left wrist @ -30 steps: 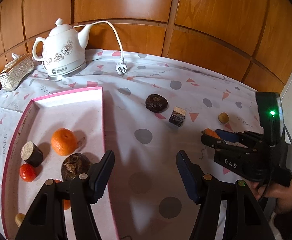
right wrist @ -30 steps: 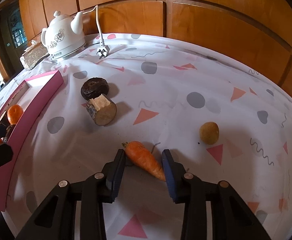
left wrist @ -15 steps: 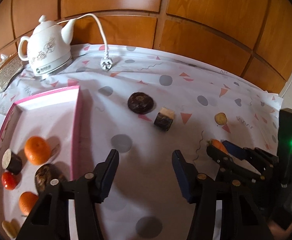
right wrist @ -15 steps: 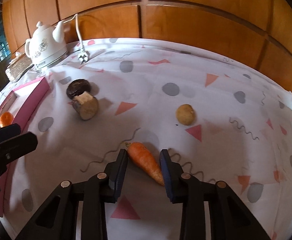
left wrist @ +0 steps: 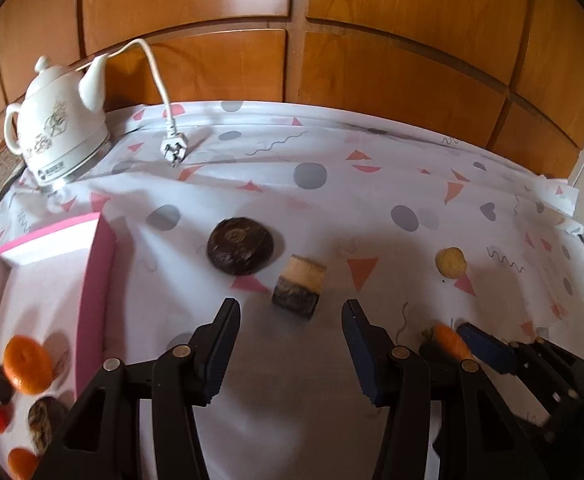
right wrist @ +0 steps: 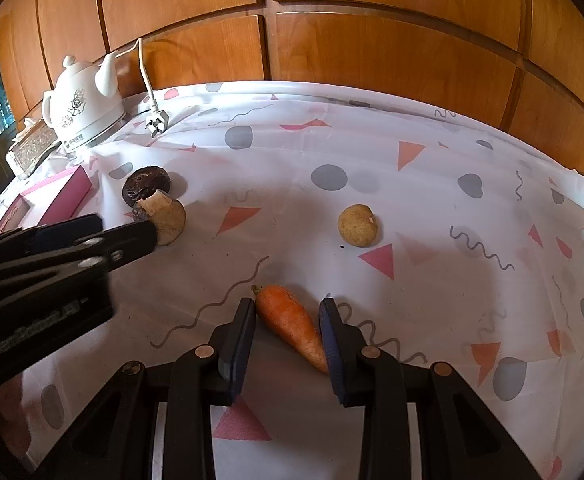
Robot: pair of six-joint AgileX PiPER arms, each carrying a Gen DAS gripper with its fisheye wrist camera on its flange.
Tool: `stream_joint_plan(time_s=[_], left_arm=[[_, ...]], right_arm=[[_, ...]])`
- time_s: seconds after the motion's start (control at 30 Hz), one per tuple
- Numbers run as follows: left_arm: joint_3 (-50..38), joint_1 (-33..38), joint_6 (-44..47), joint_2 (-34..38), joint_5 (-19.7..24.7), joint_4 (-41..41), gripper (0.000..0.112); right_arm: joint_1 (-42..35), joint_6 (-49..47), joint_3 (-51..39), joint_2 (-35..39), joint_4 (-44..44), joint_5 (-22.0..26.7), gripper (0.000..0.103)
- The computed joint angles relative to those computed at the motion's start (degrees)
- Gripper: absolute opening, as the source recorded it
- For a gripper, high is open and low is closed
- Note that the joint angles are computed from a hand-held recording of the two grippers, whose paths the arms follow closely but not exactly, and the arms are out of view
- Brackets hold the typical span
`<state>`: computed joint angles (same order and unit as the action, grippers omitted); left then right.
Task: Organize fruits
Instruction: 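Close the right tool on the carrot while the left tool approaches the cut slice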
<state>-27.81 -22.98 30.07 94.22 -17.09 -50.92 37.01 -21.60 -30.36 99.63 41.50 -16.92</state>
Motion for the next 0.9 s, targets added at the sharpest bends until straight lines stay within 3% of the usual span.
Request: stream_joint_plan(time_s=[0.03, 0.1, 0.13, 0.23, 0.33, 0.53, 0.7, 0.9], left_arm=[[-0.6, -0.1, 0.4, 0.9, -0.4, -0.3, 0.053], [-2.2, 0.4, 0.3, 3.2, 0.1, 0.8, 0.041], [-3.0, 0.5, 1.2, 4.6, 0.2, 0.6, 0.028], [-2.4, 1.2, -5.0, 4.4, 0.0, 7.4, 0.027], [0.2, -1.3, -2.0, 1.8, -2.9, 3.3, 0.027], [6.8, -5.8, -6.4, -2.1, -5.7, 2.5, 0.027], [8.2, -4.8, -15.2, 0.0, -6.6, 10.8, 0.028], [7.6, -5.3, -14.7, 1.5, -7.2, 10.0, 0.028]], right_arm=[[0.0, 0.2, 0.0, 0.0, -0.2, 0.0, 0.033], [-0.1, 0.6, 0.2, -0.1, -0.6, -0.1, 0.033], [-0.1, 1.0, 0.2, -0.1, -1.0, 0.0, 0.033], [-0.3, 2.5, 0.3, -0.1, -2.6, 0.0, 0.034], [-0.8, 4.0, 0.2, 0.0, -4.2, 0.5, 0.034], [-1.1, 4.3, 0.1, 0.3, -4.7, 0.9, 0.034], [0.4, -3.9, -0.7, 0.6, 4.0, 0.4, 0.034], [0.8, -4.4, -0.7, 0.8, 4.8, 0.0, 0.033]])
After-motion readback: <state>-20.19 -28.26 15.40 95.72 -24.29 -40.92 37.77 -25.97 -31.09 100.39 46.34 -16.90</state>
